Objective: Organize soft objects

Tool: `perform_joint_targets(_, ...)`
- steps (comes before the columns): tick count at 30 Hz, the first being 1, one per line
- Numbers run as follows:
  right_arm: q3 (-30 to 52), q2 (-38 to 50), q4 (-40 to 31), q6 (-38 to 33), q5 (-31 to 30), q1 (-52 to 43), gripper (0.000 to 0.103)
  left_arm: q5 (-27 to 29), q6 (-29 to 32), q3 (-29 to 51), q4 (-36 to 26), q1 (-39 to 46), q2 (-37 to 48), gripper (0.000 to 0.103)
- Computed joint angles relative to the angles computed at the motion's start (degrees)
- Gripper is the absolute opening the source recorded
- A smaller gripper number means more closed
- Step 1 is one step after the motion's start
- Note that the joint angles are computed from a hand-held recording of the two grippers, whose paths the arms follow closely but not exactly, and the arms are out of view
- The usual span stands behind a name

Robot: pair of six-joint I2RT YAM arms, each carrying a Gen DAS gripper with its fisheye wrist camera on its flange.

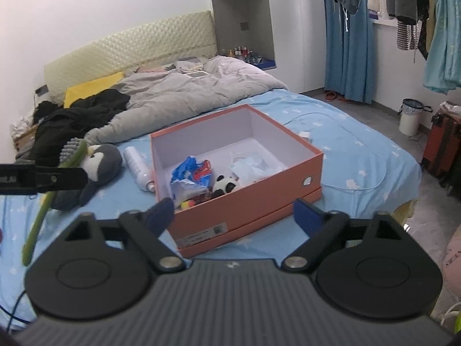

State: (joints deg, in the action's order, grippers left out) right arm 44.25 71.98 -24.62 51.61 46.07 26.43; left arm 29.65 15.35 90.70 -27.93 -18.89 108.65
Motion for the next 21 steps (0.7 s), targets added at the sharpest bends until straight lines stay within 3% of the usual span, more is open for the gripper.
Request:
perform_joint_targets(6,0.1,0.8,-0.6,0.9,1.8,0.5,0.093,-0.2,0.3,0.8,-0.7,-0.3,0.4,0.102)
perform_joint_targets(8,0.3,1.0,-0.9,1.1,2.5,1.0,0.103,-0.5,0.1,0.7,-0.3,-0.3,0.4,0.103)
perform_joint_targets(21,-0.5,-0.3,0.2,1.0,1.0,0.2,0.103,-2.7,-0.3,1.2,-0.6,-0.7,0.9,0.103)
